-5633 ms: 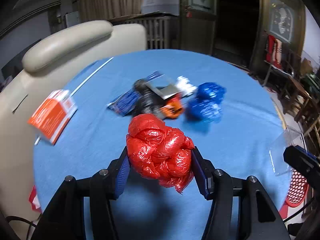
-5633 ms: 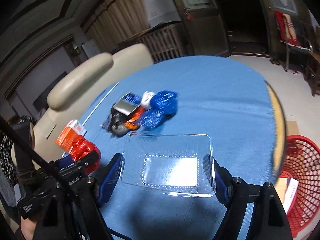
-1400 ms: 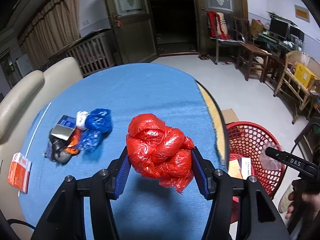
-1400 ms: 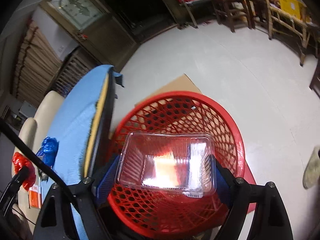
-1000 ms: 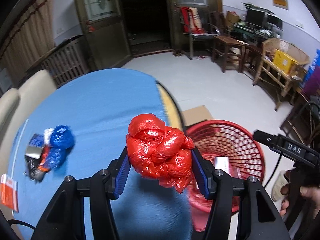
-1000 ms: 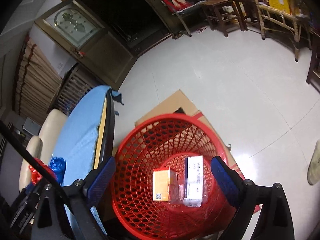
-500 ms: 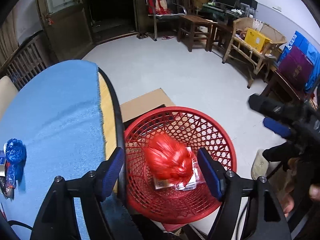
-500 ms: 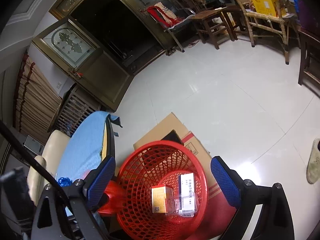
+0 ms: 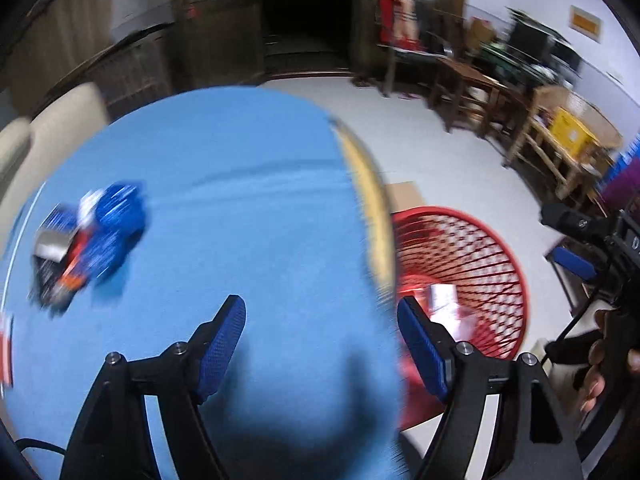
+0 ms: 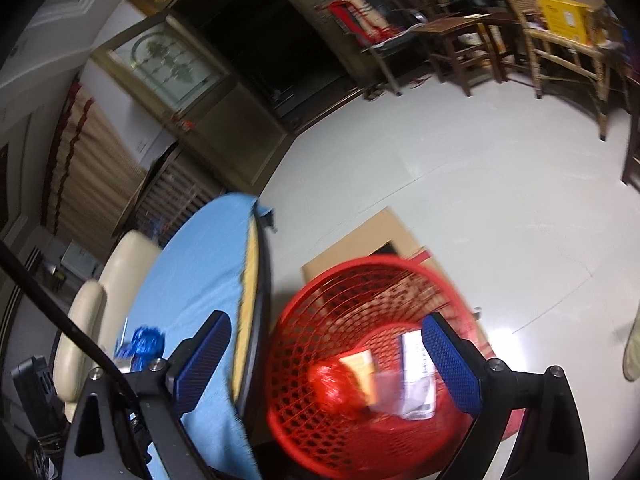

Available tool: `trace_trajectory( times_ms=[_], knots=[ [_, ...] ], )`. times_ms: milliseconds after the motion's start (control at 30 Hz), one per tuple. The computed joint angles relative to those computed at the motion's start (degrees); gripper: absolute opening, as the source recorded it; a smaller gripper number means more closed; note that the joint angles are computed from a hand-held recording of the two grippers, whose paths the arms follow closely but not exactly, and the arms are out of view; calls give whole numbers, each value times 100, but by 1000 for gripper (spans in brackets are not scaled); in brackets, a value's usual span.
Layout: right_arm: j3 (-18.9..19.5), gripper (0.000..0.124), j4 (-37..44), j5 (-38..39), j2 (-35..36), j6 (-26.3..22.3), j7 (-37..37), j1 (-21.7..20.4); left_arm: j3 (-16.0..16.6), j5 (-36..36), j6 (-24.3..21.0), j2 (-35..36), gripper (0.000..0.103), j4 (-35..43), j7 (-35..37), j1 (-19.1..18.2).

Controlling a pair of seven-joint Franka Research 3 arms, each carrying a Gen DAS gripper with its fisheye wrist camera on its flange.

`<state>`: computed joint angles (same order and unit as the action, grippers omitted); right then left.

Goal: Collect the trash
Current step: 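Grasp the blue-and-white toothpaste box with the left gripper and lift it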

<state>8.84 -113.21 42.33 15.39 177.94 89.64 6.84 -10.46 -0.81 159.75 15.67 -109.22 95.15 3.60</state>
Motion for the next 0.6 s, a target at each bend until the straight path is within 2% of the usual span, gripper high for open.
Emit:
trace_trajectory(
  times_ms=[200,400,600],
  knots=[
    [-12,98,454,-476,262,-334,61,387,380,-37,185,-377,79,-592,-500,324],
    [-202,98,719,-1136,420,-542,370,896,565,-303,469,-487,79,-872,-696,762],
    [-445,98,1046,-1898,617,-790,890,1364,770,-335,597,-327,79,-734,-1062,1125]
  ],
)
